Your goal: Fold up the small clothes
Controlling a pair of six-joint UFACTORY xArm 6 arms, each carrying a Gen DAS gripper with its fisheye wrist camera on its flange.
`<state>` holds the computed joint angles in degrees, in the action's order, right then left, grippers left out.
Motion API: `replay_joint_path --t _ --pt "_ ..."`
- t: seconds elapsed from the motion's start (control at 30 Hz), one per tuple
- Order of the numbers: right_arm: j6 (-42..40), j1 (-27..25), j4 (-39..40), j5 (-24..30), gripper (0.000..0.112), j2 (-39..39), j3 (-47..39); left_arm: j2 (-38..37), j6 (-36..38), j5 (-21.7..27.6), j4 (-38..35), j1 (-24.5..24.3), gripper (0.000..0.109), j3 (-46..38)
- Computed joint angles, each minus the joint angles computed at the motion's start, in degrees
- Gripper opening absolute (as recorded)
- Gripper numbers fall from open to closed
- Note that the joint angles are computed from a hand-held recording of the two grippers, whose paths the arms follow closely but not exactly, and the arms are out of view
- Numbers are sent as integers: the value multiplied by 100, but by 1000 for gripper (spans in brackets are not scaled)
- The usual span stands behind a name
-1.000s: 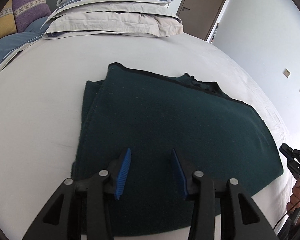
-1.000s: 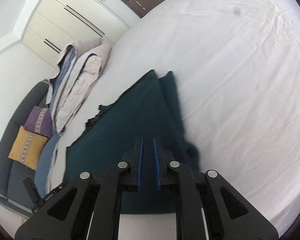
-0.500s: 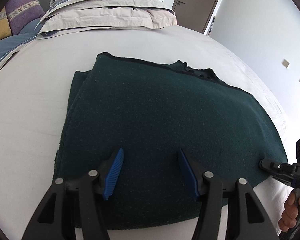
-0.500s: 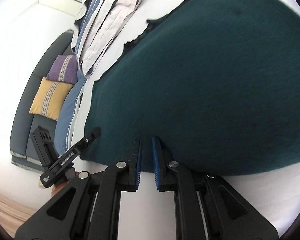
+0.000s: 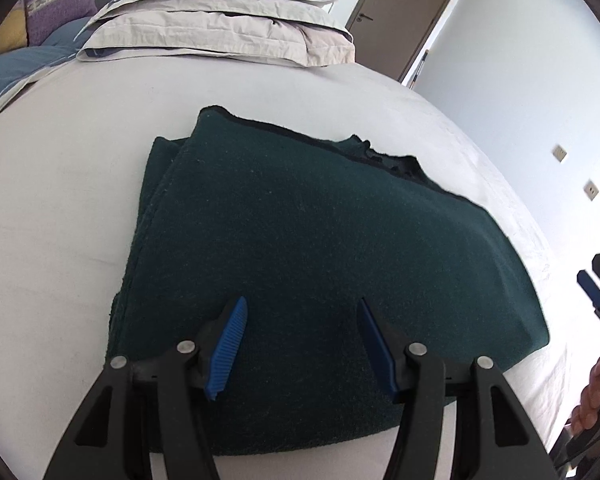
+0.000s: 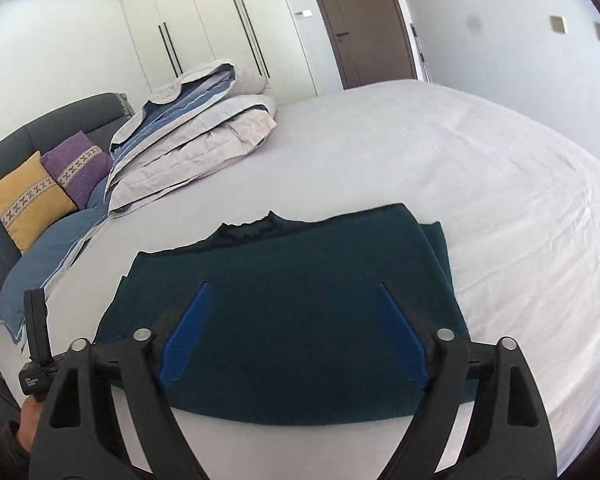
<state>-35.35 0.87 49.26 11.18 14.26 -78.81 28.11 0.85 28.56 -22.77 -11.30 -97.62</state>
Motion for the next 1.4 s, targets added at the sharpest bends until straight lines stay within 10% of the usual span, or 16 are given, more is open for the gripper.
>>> replay_joint_path --t 0.23,0.5,0.87,1.2,1.4 --pt "67 -149 500 1394 87 182 -723 -465 336 -665 -1724 353 65 652" --pt "44 -595 1983 3116 87 929 -1433 298 388 697 -2788 949 67 -470" --pt "183 -888 2511 4133 87 1653 -2052 2032 -106 2571 -3343 1376 66 -3009" --pt "496 -671 2176 4513 87 2306 -2837 1455 452 2933 -4099 1583 25 -1851" --pt "819 -569 1831 4702 87 2772 -3577 1300 532 3051 -4372 1667 27 -1576"
